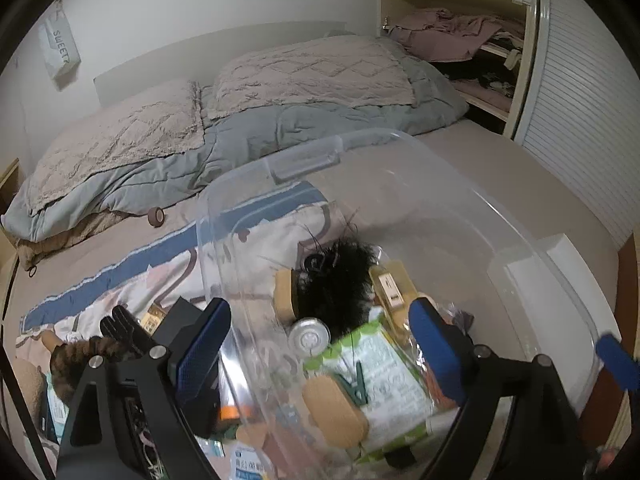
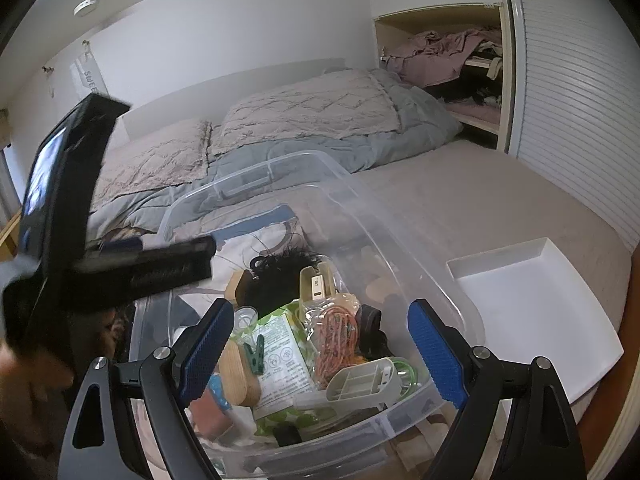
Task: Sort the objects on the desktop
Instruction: 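Withdraw both open grippers from the bin back over the clutter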
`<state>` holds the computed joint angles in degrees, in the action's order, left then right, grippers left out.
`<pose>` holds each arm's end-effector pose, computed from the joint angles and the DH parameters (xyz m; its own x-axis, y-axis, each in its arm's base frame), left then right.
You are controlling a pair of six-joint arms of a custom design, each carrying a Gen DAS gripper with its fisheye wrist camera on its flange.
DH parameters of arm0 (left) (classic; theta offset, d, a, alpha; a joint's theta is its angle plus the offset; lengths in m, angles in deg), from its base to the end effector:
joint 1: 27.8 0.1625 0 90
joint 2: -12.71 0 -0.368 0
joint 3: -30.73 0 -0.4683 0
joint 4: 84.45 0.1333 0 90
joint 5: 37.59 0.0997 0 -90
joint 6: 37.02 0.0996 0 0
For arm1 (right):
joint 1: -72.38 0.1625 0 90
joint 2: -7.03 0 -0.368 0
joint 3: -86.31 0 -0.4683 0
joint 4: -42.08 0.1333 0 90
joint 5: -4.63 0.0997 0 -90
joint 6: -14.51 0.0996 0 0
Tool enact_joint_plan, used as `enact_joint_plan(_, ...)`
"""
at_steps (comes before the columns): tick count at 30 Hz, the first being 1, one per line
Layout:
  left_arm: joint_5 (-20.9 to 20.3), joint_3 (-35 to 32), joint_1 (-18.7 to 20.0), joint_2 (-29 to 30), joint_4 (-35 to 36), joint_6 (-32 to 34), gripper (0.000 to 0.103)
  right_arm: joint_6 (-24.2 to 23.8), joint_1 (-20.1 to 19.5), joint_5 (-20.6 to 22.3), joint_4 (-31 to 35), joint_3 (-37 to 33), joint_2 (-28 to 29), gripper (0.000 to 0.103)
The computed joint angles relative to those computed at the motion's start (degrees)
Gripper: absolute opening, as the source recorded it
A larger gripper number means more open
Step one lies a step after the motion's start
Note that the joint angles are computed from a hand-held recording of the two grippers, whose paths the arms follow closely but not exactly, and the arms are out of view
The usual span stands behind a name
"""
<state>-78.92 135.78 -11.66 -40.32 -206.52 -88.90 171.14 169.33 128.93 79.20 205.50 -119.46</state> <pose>-0.5000 -0.3613 -0.0085 -0.6718 0.2300 -0.7042 0.6066 0.7164 -0.3447 0.1090 -0.2562 0.3904 -0.7832 0.1579 0.6014 -0.4040 0.6060 -0.6853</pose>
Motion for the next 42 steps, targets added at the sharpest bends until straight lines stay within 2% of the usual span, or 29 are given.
enact_joint_plan(7,-1.02,5.24,-1.99,-4.66,-0.33,-3.53,0.091,1.10,0.72,0.27,-1.14,0.03,-1.14,0.089)
enact_joint_plan(13,2.80,10.61,-4.70,-9.78,-0.39,-6.93,0.091,0.30,0.08,-1.60,-3.02,1.68,-3.55,0.089)
enact_joint_plan(16,3.35,12.52,-5.57,-11.76,-1.38,-7.53,0.091,-0.16,-0.09,-2.48,-3.38,2.40,-4.38,0.089)
enact_joint_plan(17,3.73,13.16,-5.94,-12.40,-1.41,-7.80,0.093,-0.25,0.07,-2.56,-3.70,2.71,-4.77,0.095)
enact_joint_plan(18,4.13,13.72,-6.30,-12.94,-1.34,-8.02,0.098,-0.25,0.53,-2.14,-3.95,2.97,-5.04,0.103)
enact_joint_plan(20,5.16,15.05,-7.21,-13.91,-1.80,-7.83,0.103,-0.85,1.44,-1.18,-4.81,3.55,-5.56,0.103)
enact_joint_plan(23,6.21,15.95,-8.15,-14.86,0.14,-8.66,0.103,-1.86,2.85,0.90,-5.77,4.17,-5.83,0.103)
enact_joint_plan(29,5.71,18.82,-9.43,-17.83,-1.27,-8.48,0.103,-2.59,4.78,2.91,-5.85,4.78,-6.31,0.103)
enact_joint_plan(37,7.96,21.39,-12.28,-22.21,4.28,-12.08,0.103,-3.53,7.80,5.68,-6.37,5.69,-6.13,0.103)
enact_joint_plan(42,8.85,23.31,-13.71,-26.47,9.06,-16.83,0.103,-1.57,9.74,4.80,-5.54,5.89,-6.67,0.103)
